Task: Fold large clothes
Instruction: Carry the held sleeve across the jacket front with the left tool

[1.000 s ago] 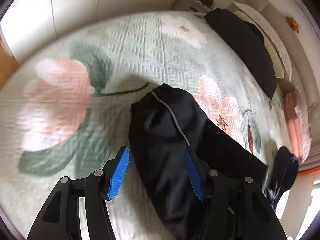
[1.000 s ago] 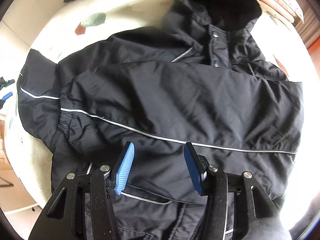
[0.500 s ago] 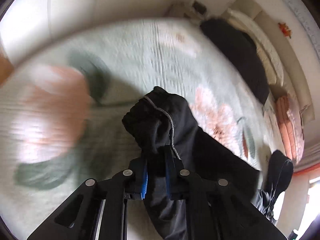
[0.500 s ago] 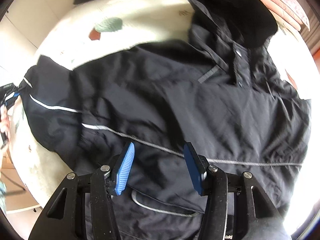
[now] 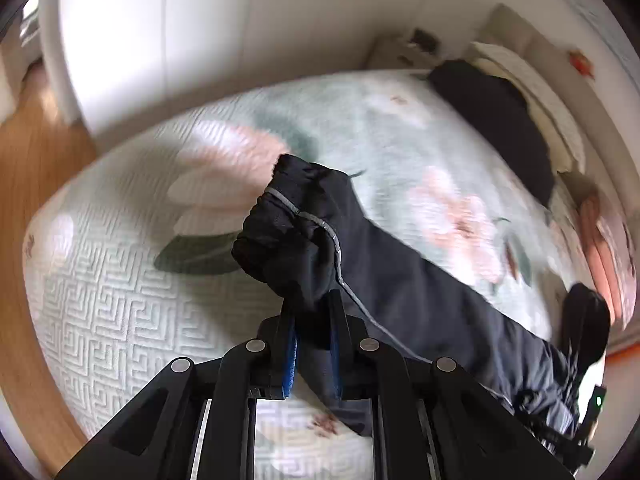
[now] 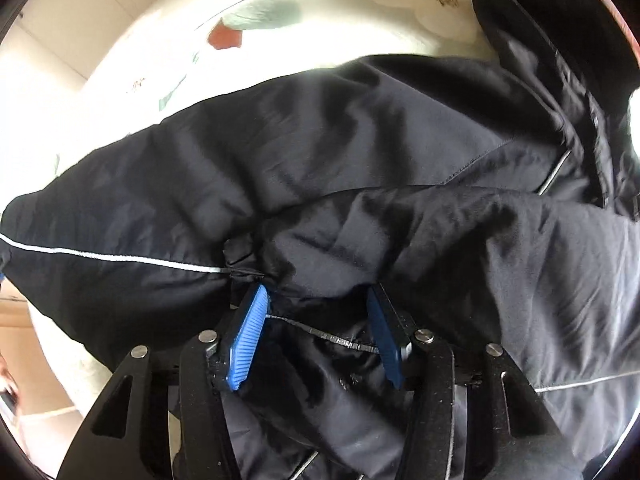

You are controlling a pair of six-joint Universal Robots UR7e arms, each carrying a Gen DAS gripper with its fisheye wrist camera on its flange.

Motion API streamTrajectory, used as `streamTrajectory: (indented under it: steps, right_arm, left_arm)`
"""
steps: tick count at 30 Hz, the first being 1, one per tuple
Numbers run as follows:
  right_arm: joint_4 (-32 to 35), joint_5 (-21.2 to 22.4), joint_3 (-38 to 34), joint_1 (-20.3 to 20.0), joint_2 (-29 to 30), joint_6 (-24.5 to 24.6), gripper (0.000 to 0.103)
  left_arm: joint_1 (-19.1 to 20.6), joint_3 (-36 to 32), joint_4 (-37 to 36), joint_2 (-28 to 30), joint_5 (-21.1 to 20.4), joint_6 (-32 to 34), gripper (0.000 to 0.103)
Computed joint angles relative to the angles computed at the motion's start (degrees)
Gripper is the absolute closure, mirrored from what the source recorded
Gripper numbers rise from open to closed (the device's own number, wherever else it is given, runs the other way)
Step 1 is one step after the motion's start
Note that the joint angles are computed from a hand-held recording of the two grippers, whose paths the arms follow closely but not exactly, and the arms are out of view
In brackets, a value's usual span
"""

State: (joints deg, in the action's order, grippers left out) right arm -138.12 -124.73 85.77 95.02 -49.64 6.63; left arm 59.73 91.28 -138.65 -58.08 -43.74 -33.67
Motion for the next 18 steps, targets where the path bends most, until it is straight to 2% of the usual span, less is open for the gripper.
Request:
streamTrajectory:
  steps: [3,6,10,13,15,18]
  right_arm:
    - [1.3,3.6,1.1,-0.4,-3.0,-0.7,0.05]
    - [-2.0,6.9,6.3,-0.6,-9.4,-1.3,0.049]
    - [-3.8,6.1,14.0,-1.2,-18.9,-2.4,0.049]
    - [-2.5,4.0,18.9,-2.6,-26.0,-3.0,0.049]
    - [-1.8,2.3,21.7,-3.7,-30.4,-3.3,0.049]
    - [-0.4,1.0,24.8,-6.0,-36.4,-3.5,0.049]
  left_arm:
    - [-4.7,-0.2,-0.8,0.8,1.9,4.6,0.089]
    - [-9.9,-0.4,-2.9,2.5,1.1,10.0,0.089]
    - [-15.6,-1.2,-5.5,6.4,-6.3,13.9,0.089]
    - [-19.2,-2.8,-7.4,11.4,-14.6,16.2,0.091]
    - [-21.0,-4.7,-8.0,14.9,-19.6,17.6,0.097]
    - [-23.6,-8.2,-8.5,21.1,-26.9,19.5,0.097]
